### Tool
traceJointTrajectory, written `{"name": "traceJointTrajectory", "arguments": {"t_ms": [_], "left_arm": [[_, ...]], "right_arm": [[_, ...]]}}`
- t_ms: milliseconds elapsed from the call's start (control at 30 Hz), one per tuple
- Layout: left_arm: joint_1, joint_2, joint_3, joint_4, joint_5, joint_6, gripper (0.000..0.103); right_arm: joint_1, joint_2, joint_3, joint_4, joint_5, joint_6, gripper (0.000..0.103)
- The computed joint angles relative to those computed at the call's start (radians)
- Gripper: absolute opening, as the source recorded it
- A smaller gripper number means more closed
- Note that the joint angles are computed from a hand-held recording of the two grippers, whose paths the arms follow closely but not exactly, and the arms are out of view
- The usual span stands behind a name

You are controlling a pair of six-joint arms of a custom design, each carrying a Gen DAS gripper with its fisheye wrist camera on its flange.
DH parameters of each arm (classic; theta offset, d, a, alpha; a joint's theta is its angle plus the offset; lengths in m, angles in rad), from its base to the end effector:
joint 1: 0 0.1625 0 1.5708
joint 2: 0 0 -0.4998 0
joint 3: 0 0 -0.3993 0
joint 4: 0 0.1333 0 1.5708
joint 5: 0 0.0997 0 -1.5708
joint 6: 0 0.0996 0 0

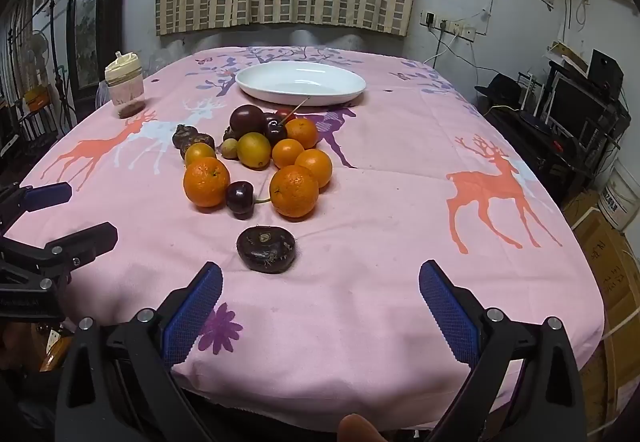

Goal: Organize fruits

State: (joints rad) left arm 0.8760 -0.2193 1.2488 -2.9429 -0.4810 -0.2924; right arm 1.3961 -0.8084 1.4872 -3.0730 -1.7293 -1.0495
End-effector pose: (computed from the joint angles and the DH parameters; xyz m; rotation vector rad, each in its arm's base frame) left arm -0.3438 -0.7587 -0.0809 0.2089 2.1528 -0.9454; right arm -0.0225 -0.8042 0.2795 0.9565 -2.2451 0.7603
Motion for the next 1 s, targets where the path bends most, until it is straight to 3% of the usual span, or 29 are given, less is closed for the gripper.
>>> {"name": "traceJointTrajectory", "arguments": {"t_ms": [67,300,333,1000], "left_arm": [[-0.002,0.008,0.0,-0.046,0.007,0.03,0.099],[-0.008,0.012,-0.015,0.003,0.024,-0.008,0.099],[-0.002,0.008,-0.002,-0.027,-0.001,0.01,0.099],[-0.004,-0.002,0.013,-0.021,-0.002,0.001,0.099]], "right_arm": [[0.0,0.001,-0.002,0.002,0.0,0.001,0.099],[0.0,0.006,-0.009,0.006,-0.004,0.001,0.099],[0.0,0.005,-0.009,0.007,-0.004,0.001,0.099],[0.0,0.0,-0.005,0.008,-0.005,0.002,0.099]]}}
